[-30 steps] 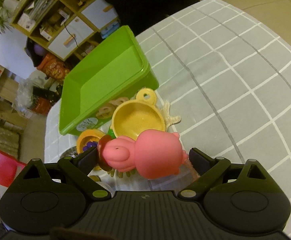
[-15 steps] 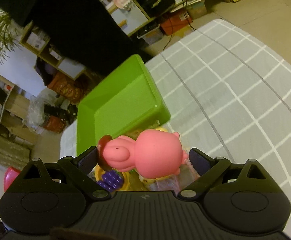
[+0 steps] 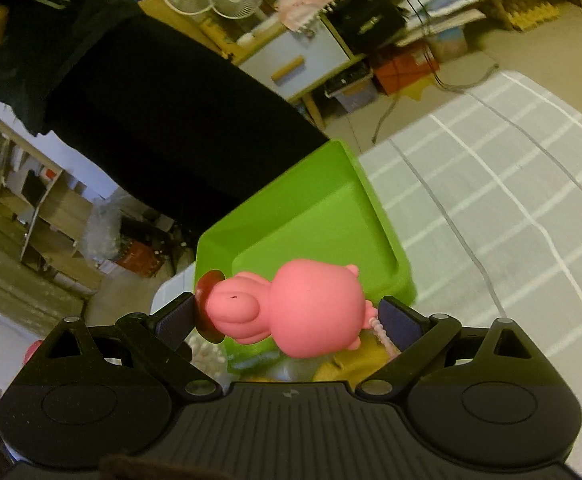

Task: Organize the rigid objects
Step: 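Carry the jar and pig into the green bin and open both tools, then move both tools back from the bin toward the toys on the table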

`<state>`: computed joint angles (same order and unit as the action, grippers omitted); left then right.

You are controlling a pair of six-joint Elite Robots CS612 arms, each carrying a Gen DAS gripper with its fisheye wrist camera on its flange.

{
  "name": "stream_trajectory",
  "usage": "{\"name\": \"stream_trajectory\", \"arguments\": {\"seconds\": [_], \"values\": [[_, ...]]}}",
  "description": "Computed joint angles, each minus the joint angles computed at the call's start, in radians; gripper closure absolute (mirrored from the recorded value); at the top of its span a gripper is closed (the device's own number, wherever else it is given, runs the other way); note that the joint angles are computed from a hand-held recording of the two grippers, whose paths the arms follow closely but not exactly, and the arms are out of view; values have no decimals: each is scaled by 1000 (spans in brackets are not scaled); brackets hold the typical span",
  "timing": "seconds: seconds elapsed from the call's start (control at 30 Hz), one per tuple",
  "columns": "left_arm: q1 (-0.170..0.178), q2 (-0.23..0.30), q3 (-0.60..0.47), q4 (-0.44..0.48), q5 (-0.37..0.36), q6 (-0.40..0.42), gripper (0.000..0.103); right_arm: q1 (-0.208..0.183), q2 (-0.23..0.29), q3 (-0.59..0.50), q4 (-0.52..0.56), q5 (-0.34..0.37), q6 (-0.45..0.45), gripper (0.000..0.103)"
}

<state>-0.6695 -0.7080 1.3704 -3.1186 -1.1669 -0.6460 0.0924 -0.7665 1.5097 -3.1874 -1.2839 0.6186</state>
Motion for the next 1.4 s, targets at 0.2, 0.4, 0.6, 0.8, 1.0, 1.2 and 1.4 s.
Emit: {"name": "stream_trajectory", "arguments": {"seconds": [0.2,0.4,0.6,0.8,1.0,1.2,1.4], "values": [[12,47,-52,-5,6,32,44,15,34,-53,14,-60,-114,7],[19,73,-74,19,14,42,44,20,46,-66,33,-104,-144,7],[22,80,-80,33,12,38,44,18,44,-55,18,-114,-108,7],[17,79,-76,23,25,50,44,16,45,-50,-5,-104,-98,7],[8,67,-72,60,27,59,34,11,40,-47,0,-80,-110,5],[-21,38,-51,103,104,125,26,6,20,-21,-37,-65,-128,2],[-30,-7,-14,213,88,93,25,14,-13,13,-5,-112,-166,2]]}}
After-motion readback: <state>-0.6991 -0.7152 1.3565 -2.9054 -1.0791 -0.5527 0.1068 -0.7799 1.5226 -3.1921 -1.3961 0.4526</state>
